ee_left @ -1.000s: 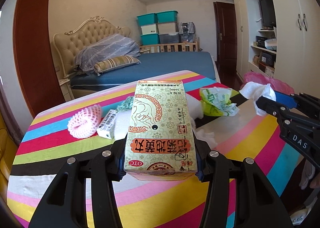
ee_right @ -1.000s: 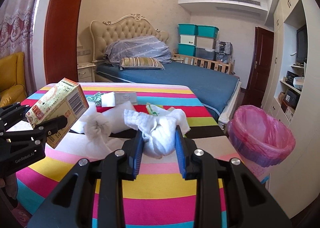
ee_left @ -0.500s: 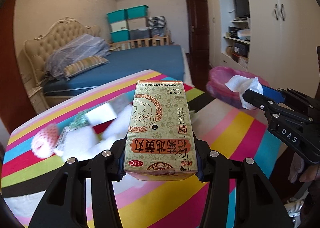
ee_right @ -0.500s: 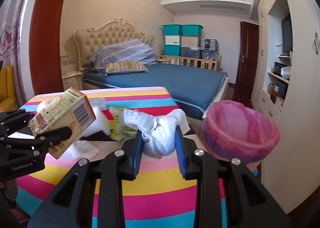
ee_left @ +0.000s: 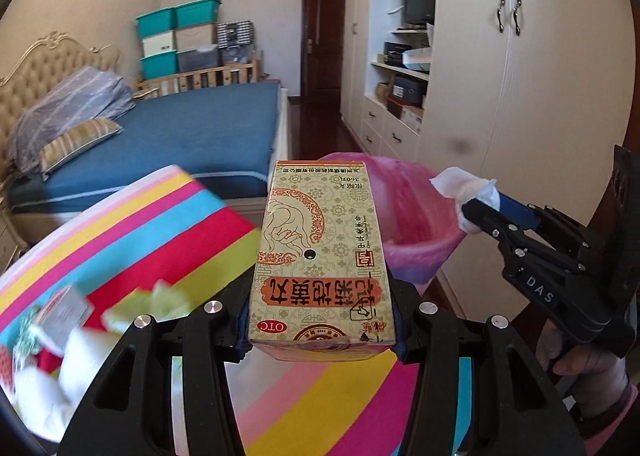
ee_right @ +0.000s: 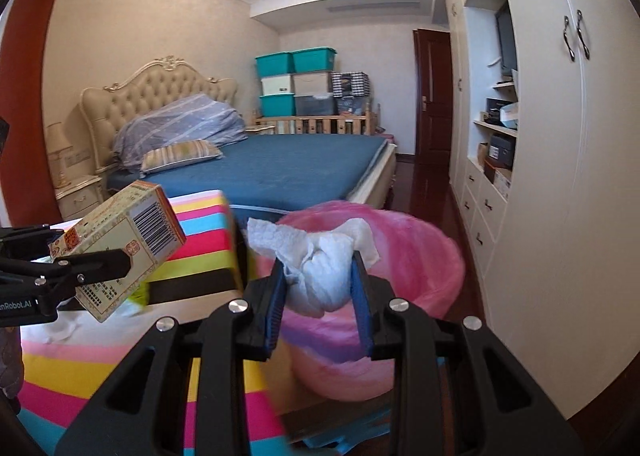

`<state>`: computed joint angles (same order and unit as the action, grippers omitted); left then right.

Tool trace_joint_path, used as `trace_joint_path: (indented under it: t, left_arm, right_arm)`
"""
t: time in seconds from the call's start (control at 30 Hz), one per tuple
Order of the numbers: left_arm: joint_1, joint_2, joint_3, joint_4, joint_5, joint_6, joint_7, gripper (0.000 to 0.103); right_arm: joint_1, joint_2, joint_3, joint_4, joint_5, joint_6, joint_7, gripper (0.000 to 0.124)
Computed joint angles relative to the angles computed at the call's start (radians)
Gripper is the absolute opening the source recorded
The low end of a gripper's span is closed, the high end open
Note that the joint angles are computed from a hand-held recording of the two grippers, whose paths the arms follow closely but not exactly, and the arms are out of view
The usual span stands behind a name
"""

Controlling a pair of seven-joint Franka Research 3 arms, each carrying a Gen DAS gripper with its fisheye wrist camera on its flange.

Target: Collect trash

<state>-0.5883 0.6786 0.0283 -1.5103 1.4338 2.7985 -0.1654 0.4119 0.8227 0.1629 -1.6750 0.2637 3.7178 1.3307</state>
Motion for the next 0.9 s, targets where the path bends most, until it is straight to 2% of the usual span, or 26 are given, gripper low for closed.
trace_joint_path:
  t: [0.17, 0.37, 0.4, 0.43, 0.5, 0.57, 0.6, 0.67, 0.73, 0.77, 0.9]
  left_arm:
    - [0.049, 0.170, -0.042, 0.242, -0.193, 0.033, 0.196, 0.048]
    - [0.081, 0.378, -0.095, 0.558, -0.424, 0.007, 0.445, 0.048]
    - [0.080, 0.417, -0.097, 0.619, -0.451, 0.002, 0.483, 0.055]
    - [0.075, 0.454, -0.090, 0.677, -0.472, -0.005, 0.507, 0.072]
    - [0.050, 0.485, -0.036, 0.730, -0.485, -0.022, 0.478, 0.086]
    - [0.020, 0.480, 0.021, 0.726, -0.493, -0.054, 0.431, 0.086]
    - [0.011, 0.456, 0.045, 0.685, -0.494, -0.044, 0.402, 0.086]
    - [-0.027, 0.388, 0.118, 0.573, -0.471, -0.026, 0.314, 0.086]
    - [-0.108, 0.293, 0.238, 0.407, -0.370, 0.004, 0.144, 0.089]
    - [-0.136, 0.258, 0.270, 0.347, -0.315, 0.008, 0.079, 0.089]
    - [-0.203, 0.126, 0.323, 0.141, -0.131, 0.002, -0.099, 0.089]
  right_arm:
    - [-0.030, 0.059, -0.017, 0.118, -0.011, -0.080, -0.005, 0.032]
    - [-0.097, 0.147, 0.029, 0.269, -0.101, -0.164, 0.005, 0.036]
    - [-0.110, 0.161, 0.043, 0.290, -0.122, -0.173, 0.006, 0.039]
    - [-0.113, 0.179, 0.050, 0.315, -0.135, -0.184, 0.004, 0.045]
    - [-0.087, 0.212, 0.015, 0.368, -0.112, -0.197, -0.008, 0.067]
    - [-0.058, 0.220, -0.018, 0.387, -0.074, -0.211, -0.020, 0.071]
    - [-0.036, 0.217, -0.045, 0.379, -0.042, -0.204, -0.028, 0.071]
    - [-0.024, 0.201, -0.053, 0.345, -0.021, -0.176, -0.043, 0.073]
    - [-0.019, 0.181, -0.046, 0.304, -0.014, -0.140, -0.056, 0.079]
    - [-0.023, 0.174, -0.039, 0.290, -0.018, -0.130, -0.061, 0.081]
    - [0.001, 0.122, -0.046, 0.202, 0.022, -0.073, -0.085, 0.081]
